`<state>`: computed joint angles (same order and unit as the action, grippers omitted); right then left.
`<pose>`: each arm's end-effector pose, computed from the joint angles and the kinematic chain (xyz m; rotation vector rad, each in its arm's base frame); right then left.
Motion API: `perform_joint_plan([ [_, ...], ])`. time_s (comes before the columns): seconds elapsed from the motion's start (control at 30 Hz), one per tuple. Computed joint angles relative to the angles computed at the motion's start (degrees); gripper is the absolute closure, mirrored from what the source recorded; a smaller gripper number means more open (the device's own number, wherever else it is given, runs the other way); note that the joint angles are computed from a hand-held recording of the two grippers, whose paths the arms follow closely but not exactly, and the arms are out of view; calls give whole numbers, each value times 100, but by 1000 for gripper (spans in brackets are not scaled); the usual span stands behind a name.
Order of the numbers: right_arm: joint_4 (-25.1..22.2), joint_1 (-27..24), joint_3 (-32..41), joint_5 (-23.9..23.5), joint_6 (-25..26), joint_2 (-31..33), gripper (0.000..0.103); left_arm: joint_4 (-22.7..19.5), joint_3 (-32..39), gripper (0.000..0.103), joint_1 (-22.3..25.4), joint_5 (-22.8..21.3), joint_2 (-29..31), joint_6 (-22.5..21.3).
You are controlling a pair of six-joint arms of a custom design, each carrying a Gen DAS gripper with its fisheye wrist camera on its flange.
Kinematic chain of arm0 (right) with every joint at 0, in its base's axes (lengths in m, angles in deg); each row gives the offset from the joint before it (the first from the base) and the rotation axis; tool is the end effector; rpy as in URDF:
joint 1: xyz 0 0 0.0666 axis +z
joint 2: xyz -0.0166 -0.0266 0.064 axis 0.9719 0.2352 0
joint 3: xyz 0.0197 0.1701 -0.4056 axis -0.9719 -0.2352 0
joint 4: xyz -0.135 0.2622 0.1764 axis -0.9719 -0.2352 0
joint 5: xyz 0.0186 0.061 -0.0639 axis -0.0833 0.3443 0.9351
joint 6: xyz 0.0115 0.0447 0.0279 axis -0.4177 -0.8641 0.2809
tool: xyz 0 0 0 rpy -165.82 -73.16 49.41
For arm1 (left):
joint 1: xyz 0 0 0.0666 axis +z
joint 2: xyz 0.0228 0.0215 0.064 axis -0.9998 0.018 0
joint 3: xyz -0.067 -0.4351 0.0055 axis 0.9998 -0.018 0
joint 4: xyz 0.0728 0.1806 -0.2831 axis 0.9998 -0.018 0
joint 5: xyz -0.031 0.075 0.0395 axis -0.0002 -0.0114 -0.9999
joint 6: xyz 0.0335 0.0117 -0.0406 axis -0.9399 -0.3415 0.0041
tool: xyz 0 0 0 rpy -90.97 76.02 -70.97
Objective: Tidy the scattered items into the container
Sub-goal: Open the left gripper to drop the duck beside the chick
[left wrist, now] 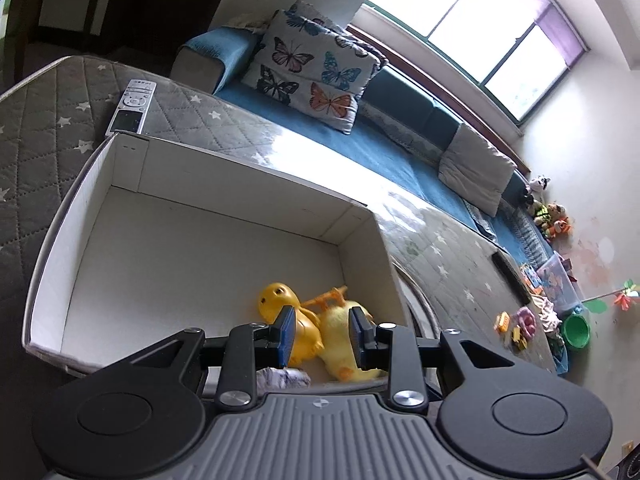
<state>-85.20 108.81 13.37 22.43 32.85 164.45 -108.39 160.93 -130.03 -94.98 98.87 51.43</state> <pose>0.4108 0.2714 0.4855 -1.0313 1.9464 0.4534 0.3886 -0.3184 0.5112 -0.6814 2.2199 -0.4055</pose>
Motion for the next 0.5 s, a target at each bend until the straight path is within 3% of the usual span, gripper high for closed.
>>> perform_joint_plan([
  [0.07, 51, -35, -125, 16, 40, -108, 52, -41, 35, 71, -101, -95, -1, -22],
  [0.5, 78, -226, -826, 28, 67, -705, 51, -237, 95, 71, -620, -262, 69, 130],
])
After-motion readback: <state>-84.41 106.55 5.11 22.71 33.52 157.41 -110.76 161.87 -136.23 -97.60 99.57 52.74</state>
